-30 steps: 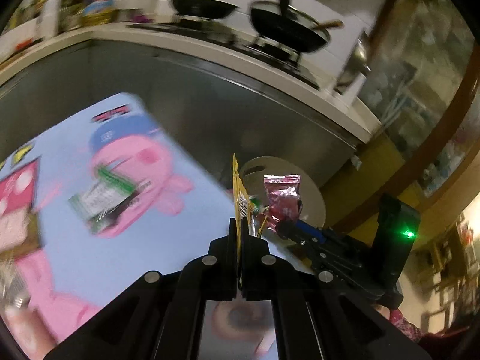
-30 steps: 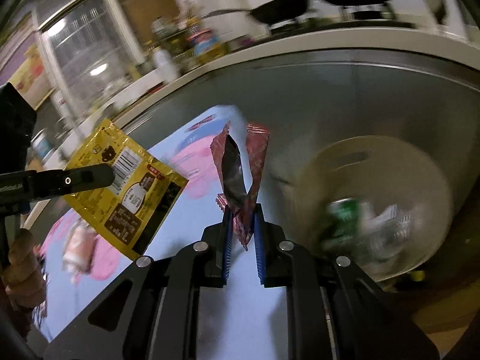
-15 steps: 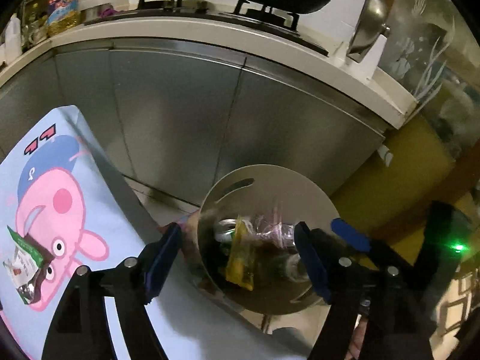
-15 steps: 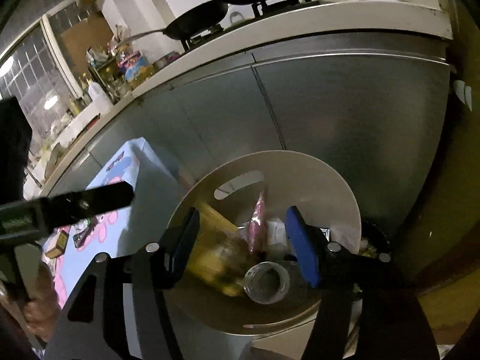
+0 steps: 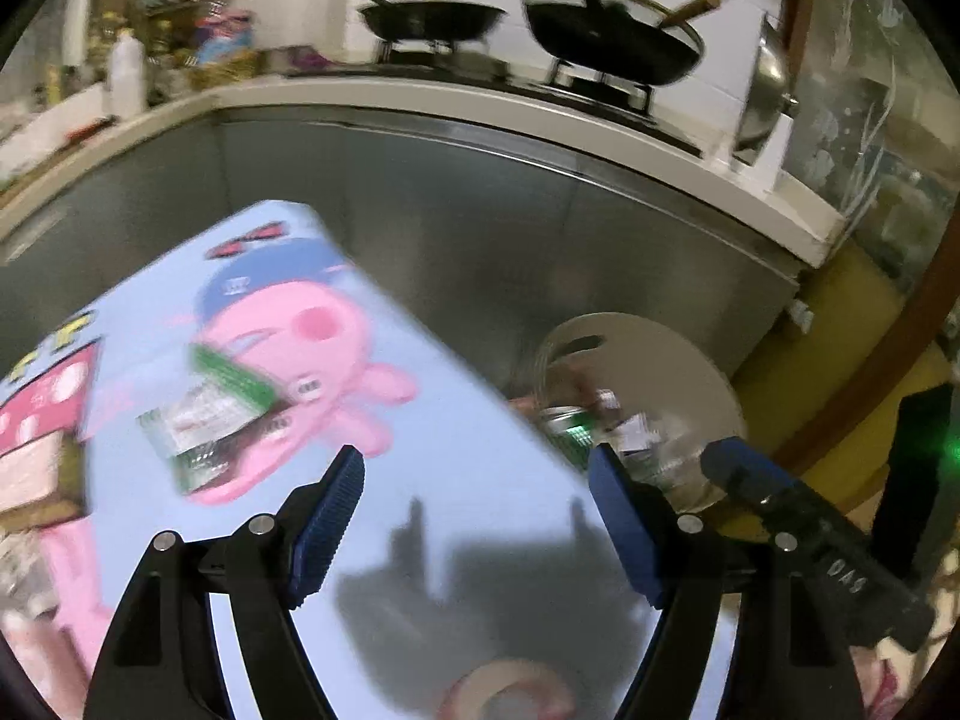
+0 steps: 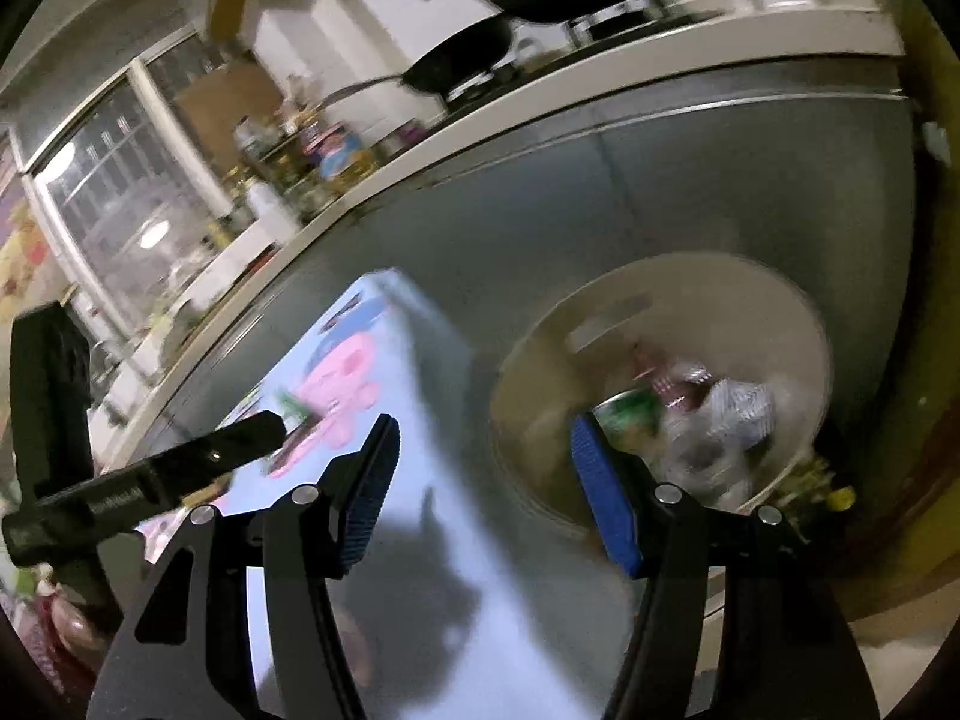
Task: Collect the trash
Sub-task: 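Move both grippers back over the table, then grasp the pink paper cup by its rim with the left gripper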
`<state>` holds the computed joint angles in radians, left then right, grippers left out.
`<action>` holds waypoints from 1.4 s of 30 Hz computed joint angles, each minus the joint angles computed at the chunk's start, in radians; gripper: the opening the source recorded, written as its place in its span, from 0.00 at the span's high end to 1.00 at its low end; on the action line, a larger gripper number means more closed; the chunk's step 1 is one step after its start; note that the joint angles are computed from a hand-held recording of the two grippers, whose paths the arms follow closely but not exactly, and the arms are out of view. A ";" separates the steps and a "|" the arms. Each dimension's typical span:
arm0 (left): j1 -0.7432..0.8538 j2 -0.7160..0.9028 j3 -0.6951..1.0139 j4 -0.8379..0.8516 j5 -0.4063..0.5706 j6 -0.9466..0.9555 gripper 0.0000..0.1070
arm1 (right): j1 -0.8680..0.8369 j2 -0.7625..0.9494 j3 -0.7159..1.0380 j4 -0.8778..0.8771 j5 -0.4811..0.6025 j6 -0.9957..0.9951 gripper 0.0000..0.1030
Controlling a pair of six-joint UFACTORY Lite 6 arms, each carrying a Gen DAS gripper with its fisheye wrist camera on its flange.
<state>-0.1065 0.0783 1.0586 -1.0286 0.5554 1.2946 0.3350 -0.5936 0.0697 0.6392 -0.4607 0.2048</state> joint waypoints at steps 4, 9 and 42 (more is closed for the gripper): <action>0.136 -0.073 -0.093 -0.046 0.000 0.109 0.28 | 0.161 0.212 0.137 0.037 -0.067 0.018 0.42; 0.284 -0.109 -0.135 -0.064 -0.014 0.168 0.28 | 0.303 0.451 0.317 0.020 -0.094 0.077 0.42; 1.128 0.625 0.614 0.172 0.886 -0.005 0.48 | 0.518 1.112 1.151 0.107 0.207 -0.184 0.45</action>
<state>1.0215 0.7033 1.6723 -0.8569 1.4410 1.2896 0.8530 0.5184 1.2208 0.7463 -0.2537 0.0210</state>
